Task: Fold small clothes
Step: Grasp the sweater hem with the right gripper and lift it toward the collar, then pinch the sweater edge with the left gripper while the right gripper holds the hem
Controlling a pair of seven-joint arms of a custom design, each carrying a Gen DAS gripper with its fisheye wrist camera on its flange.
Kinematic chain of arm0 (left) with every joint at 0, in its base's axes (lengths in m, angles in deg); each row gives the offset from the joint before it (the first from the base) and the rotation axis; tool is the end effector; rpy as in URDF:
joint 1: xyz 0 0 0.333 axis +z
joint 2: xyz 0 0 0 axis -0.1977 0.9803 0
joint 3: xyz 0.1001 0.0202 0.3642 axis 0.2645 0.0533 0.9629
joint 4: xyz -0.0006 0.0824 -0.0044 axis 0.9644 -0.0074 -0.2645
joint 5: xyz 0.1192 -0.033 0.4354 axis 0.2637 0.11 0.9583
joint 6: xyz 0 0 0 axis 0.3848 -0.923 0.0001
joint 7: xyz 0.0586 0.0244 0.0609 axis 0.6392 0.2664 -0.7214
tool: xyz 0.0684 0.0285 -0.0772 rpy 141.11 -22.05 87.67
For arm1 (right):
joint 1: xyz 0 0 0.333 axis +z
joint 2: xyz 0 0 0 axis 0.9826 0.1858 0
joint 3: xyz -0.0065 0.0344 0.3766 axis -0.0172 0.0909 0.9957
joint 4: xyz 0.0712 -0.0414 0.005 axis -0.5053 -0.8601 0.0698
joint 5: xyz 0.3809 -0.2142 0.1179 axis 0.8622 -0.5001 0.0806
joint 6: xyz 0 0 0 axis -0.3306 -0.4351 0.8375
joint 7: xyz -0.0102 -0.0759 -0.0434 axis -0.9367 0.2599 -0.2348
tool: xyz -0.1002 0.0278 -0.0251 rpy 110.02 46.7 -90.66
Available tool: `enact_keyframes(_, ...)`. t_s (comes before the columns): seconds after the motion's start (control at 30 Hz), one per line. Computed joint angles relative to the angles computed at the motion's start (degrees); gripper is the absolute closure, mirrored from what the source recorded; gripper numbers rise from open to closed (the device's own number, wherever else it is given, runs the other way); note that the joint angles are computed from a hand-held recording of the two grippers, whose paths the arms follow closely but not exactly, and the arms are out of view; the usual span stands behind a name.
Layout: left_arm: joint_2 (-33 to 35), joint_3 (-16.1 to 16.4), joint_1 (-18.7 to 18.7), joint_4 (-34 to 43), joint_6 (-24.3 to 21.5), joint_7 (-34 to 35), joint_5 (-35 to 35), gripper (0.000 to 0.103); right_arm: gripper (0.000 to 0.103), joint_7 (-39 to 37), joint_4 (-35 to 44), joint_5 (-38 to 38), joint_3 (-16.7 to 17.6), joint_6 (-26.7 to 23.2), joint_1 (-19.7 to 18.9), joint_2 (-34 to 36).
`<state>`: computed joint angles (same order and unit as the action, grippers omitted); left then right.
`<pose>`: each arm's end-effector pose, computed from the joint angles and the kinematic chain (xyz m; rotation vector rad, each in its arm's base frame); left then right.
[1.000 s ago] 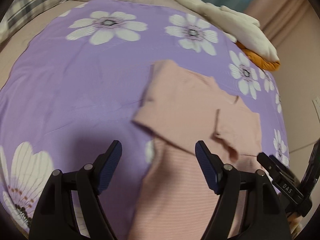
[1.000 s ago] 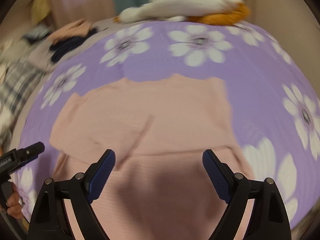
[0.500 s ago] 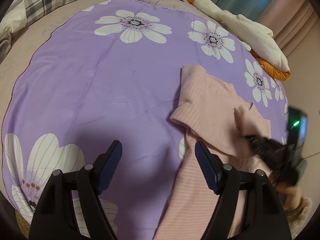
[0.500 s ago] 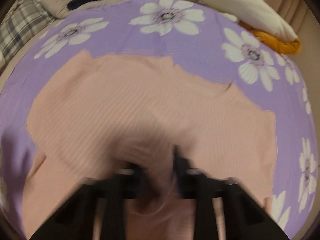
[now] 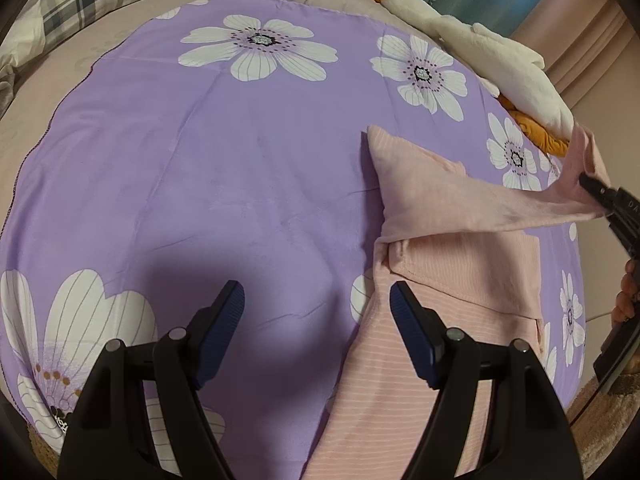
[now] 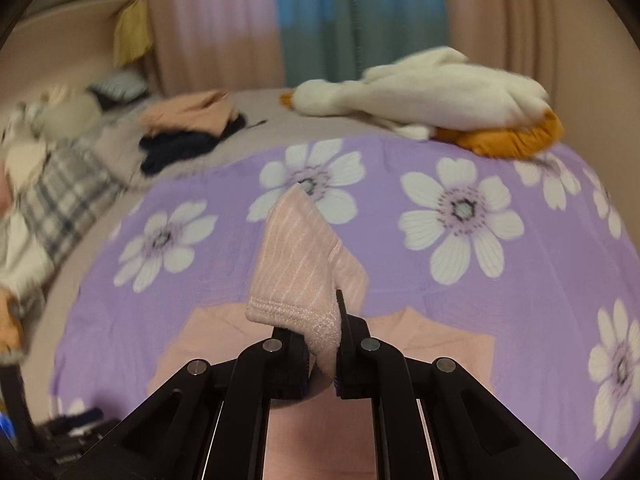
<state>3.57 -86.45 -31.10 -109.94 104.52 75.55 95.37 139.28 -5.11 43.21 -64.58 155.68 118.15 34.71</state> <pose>0.6242 -0.3472 0.3791 -2.3470 1.6235 -0.8514 0.7214 0.3710 0.4523 -1.7321 1.5403 -0.5691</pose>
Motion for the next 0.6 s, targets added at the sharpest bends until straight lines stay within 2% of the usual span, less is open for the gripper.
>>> enact_keyframes(0.1,0.98,-0.72,0.40,1.02,-0.77,1.55,-0.91,0.029,0.093,4.29,-3.06,0.47,-4.07,1.02,2.19,0.65)
enact_keyframes(0.13,1.43,-0.86,0.44,1.52,-1.12,1.98,-1.24,0.029,0.093,5.23,-3.83,0.57,-3.66,0.79,1.50,0.90)
enact_keyframes(0.23,2.77,-2.01,1.27,2.94,-2.25,4.54,-3.29,0.029,0.093,2.74,-6.16,6.81,3.98,-1.72,-5.44,1.37)
enact_keyframes(0.33,4.01,-3.14,2.19,4.37,-2.44,7.47,-5.84,0.029,0.093,2.67,-7.79,10.03,6.86,-4.24,-8.31,1.43)
enact_keyframes(0.4,4.66,-2.97,2.01,5.67,-2.61,8.72,-6.42,0.029,0.091,1.19,-10.03,12.26,9.66,-1.96,-10.82,0.41)
enact_keyframes(0.43,4.96,-2.72,1.75,6.38,-2.82,9.06,-6.48,0.029,0.088,0.81,-10.57,12.94,9.94,-1.51,-11.11,0.03)
enact_keyframes(0.53,6.51,-2.83,1.77,9.47,-2.72,11.49,-6.86,0.029,0.082,3.78,-11.91,12.10,5.57,-1.63,-7.52,-0.99)
enact_keyframes(0.6,7.87,-3.30,2.14,11.69,-2.53,13.71,-7.70,0.029,0.080,3.41,-13.05,12.52,6.48,-0.71,-8.61,-1.80)
